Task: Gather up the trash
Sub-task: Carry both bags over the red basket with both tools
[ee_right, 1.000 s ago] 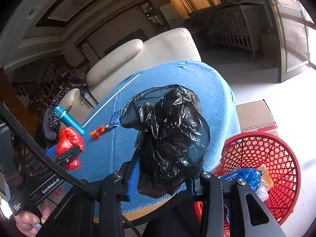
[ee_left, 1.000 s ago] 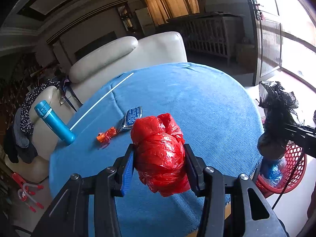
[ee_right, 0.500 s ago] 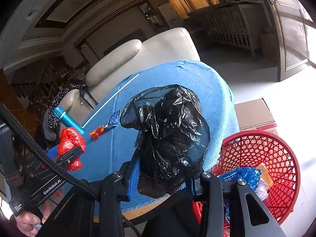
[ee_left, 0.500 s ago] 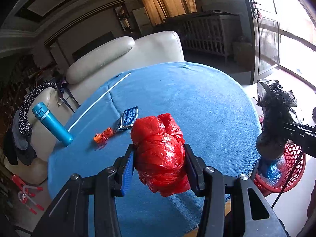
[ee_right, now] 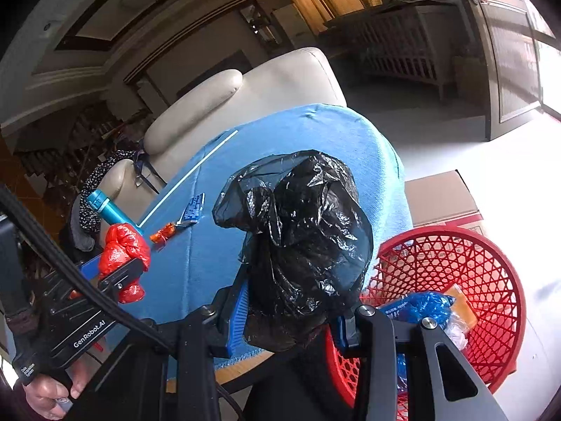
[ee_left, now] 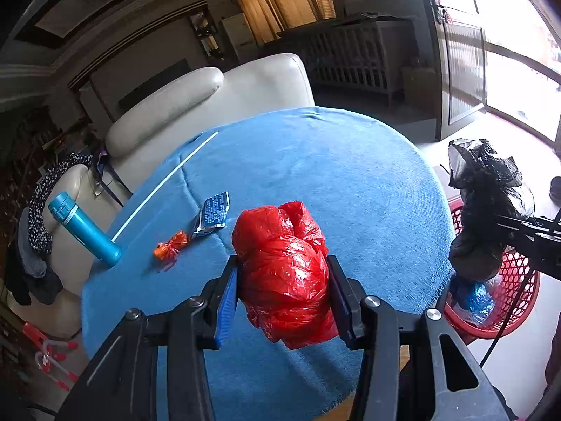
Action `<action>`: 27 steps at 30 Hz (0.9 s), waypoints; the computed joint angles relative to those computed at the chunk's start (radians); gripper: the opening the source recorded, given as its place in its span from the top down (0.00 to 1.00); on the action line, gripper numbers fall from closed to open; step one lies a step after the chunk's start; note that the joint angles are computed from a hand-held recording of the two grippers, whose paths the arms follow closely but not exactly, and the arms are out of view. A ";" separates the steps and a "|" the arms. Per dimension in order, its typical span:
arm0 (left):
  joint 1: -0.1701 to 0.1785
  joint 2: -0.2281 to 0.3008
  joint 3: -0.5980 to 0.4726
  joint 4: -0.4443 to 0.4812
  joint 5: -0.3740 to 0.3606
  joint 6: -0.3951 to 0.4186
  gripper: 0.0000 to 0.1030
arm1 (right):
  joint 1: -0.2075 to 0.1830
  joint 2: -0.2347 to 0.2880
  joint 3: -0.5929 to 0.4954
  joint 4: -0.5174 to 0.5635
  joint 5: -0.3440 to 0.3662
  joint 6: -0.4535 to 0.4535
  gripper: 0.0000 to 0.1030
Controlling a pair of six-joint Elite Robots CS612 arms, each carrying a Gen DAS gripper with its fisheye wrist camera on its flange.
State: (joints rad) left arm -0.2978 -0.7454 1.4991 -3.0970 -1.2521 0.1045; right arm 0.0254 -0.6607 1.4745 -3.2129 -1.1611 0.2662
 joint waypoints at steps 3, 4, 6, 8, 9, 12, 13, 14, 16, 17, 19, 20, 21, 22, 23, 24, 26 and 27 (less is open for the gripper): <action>-0.004 0.001 -0.002 0.002 -0.002 0.008 0.52 | -0.003 0.000 0.003 -0.002 -0.007 0.005 0.60; -0.006 0.003 -0.004 0.003 -0.002 0.012 0.52 | -0.004 0.000 0.004 -0.001 -0.007 0.006 0.60; -0.008 0.004 -0.007 0.008 -0.006 0.017 0.52 | -0.006 -0.001 0.006 -0.002 -0.009 0.009 0.60; -0.010 0.006 -0.012 0.013 -0.007 0.024 0.52 | -0.007 -0.001 0.008 -0.001 -0.013 0.008 0.59; -0.011 0.007 -0.013 0.014 -0.008 0.028 0.52 | -0.008 -0.001 0.008 0.000 -0.015 0.010 0.59; -0.015 0.011 -0.019 0.021 -0.014 0.041 0.52 | -0.011 -0.002 0.012 -0.001 -0.020 0.017 0.59; -0.017 0.012 -0.021 0.026 -0.015 0.045 0.52 | -0.012 -0.002 0.014 -0.002 -0.021 0.019 0.59; -0.019 0.013 -0.023 0.030 -0.018 0.049 0.52 | -0.014 -0.003 0.016 -0.004 -0.024 0.020 0.59; -0.021 0.015 -0.029 0.040 -0.027 0.055 0.52 | -0.016 -0.004 0.020 -0.006 -0.029 0.021 0.59; -0.022 0.016 -0.031 0.044 -0.032 0.058 0.52 | -0.018 -0.004 0.023 -0.007 -0.031 0.020 0.59; -0.026 0.018 -0.035 0.049 -0.040 0.066 0.52 | -0.021 -0.006 0.029 -0.007 -0.043 0.017 0.59; -0.028 0.018 -0.037 0.052 -0.045 0.070 0.52 | -0.023 -0.007 0.033 -0.005 -0.046 0.016 0.59; -0.029 0.019 -0.039 0.057 -0.049 0.072 0.52 | -0.027 -0.008 0.036 -0.002 -0.048 0.019 0.59; -0.030 0.020 -0.042 0.064 -0.056 0.074 0.52 | -0.029 -0.009 0.040 -0.001 -0.050 0.022 0.59; -0.031 0.021 -0.045 0.069 -0.063 0.077 0.52 | -0.031 -0.009 0.044 -0.001 -0.054 0.025 0.59; -0.032 0.022 -0.048 0.073 -0.068 0.079 0.52 | -0.034 -0.011 0.047 0.003 -0.060 0.025 0.59; -0.034 0.023 -0.051 0.080 -0.079 0.083 0.52 | -0.036 -0.014 0.054 0.008 -0.069 0.027 0.59; -0.035 0.023 -0.052 0.084 -0.083 0.084 0.52 | -0.037 -0.016 0.057 0.014 -0.077 0.026 0.59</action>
State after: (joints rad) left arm -0.3330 -0.7219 1.4469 -3.0134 -1.3354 0.1887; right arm -0.0118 -0.6765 1.5311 -3.1989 -1.2385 0.2924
